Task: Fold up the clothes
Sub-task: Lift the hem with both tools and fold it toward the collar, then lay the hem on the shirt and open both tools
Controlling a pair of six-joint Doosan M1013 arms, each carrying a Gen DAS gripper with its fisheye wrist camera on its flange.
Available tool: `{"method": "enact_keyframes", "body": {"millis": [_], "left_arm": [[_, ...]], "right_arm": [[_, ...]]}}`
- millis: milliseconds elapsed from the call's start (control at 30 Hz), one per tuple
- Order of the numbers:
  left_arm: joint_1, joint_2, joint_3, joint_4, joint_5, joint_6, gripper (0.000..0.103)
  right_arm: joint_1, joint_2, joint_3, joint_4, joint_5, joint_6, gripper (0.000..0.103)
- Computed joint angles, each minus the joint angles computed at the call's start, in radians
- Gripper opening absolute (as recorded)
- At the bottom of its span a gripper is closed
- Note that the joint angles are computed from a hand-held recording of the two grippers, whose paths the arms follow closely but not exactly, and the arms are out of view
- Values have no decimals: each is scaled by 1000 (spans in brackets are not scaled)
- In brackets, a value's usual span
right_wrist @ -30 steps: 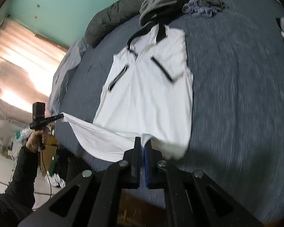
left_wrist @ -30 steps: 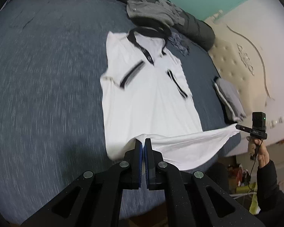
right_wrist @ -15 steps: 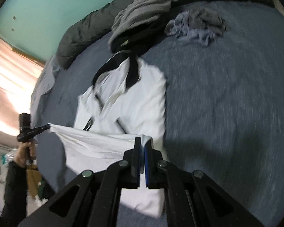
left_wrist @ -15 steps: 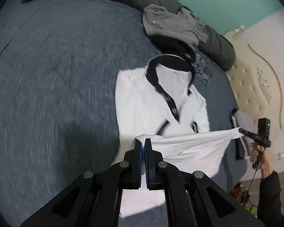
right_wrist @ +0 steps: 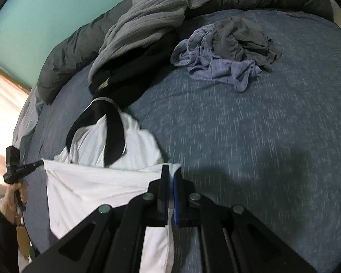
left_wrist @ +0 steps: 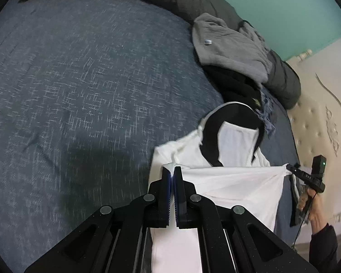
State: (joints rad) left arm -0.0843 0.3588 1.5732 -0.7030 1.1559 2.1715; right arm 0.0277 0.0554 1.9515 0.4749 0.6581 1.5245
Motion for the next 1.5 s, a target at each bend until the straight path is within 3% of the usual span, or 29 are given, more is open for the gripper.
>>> {"method": "enact_keyframes", "body": {"millis": [200,233,300,333,367,433,733,900,1033,1167,1500], "left_arm": [[-7,22,19,9,-41,-54,4],[-8,19,23,13,-50,-55,10],[-2,10,31,2,-63,-49,14],[4,2,36,-6,-75,-44,16],[11,-6,41,-15,-87,-39,27],[20,-26,51,-8,-98,-32,40],[75,-129,166,53,70,107,46],[113,-179,253,94,123,145,48],[149,-206,305,88,141,170,49],[155,-225,338,102,127,188,49],[129,-242,377,140,73,239,49]], "right_arm": [[23,32,7,-58,-82,85,3],[27,31,12,-73,-101,107,5],[34,21,25,-121,-146,164,21],[33,9,35,-129,-164,176,43],[30,-3,44,-134,-181,185,51],[24,-30,65,-130,-204,186,51],[27,-173,203,152,-19,-104,51],[67,-247,286,138,56,-104,52],[90,-268,324,109,86,-69,52],[120,-277,339,98,81,-43,52],[192,-220,325,12,71,12,52]]}}
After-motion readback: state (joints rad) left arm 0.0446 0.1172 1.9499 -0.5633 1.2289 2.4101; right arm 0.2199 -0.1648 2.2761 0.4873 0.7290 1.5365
